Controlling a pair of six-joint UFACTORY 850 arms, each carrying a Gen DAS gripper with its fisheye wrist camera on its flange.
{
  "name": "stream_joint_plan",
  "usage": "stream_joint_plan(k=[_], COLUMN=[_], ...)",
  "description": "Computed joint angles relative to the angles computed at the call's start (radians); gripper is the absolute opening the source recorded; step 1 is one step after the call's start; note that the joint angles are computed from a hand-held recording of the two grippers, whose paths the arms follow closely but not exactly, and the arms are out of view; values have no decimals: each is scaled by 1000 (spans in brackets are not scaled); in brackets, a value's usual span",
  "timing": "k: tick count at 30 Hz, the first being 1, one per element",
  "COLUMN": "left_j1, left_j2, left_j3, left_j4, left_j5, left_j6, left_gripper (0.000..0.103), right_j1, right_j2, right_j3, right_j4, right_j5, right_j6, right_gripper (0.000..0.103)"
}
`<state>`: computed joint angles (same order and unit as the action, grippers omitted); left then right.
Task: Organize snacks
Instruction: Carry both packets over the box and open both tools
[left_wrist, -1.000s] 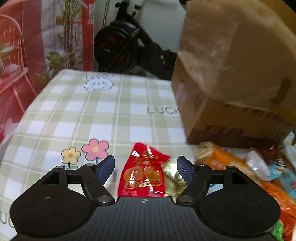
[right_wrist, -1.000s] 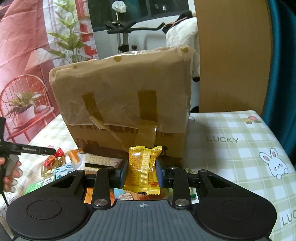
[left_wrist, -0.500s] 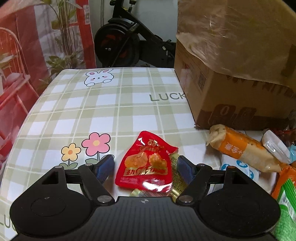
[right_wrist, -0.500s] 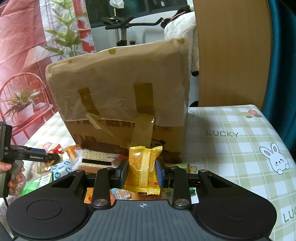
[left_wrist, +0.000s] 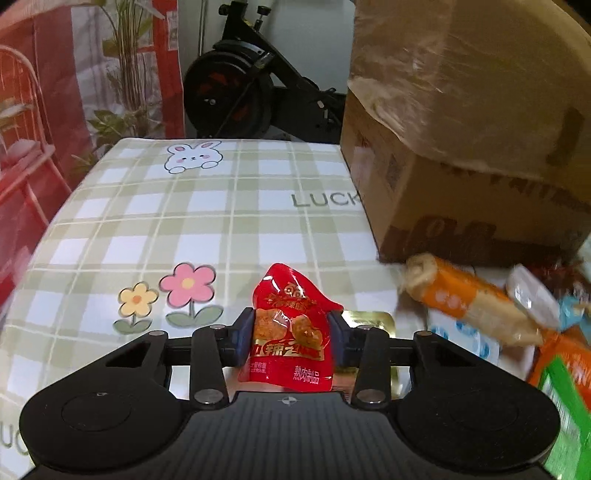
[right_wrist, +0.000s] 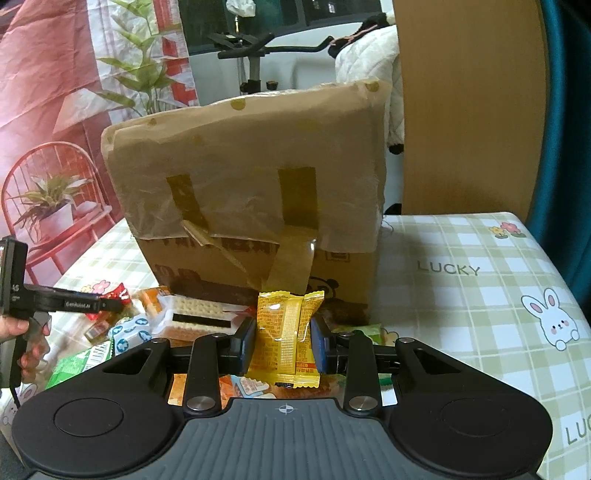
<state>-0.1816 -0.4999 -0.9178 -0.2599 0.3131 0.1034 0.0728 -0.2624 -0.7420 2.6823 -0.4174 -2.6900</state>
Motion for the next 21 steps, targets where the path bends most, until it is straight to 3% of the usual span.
stream_joint_plan(k=[9, 21], left_j1=[-23, -106], left_j2=[96, 301], left_j3=[107, 163], left_j4=[-88, -204], left_j5=[79, 202], left_j6=[28, 134], left_gripper=[43, 44], right_j1=[1, -18], right_j2=[22, 107], right_j3=[19, 24], right_j4=[-25, -109], right_j5=[-32, -156], right_j6=[11, 22], right_gripper=[29, 29])
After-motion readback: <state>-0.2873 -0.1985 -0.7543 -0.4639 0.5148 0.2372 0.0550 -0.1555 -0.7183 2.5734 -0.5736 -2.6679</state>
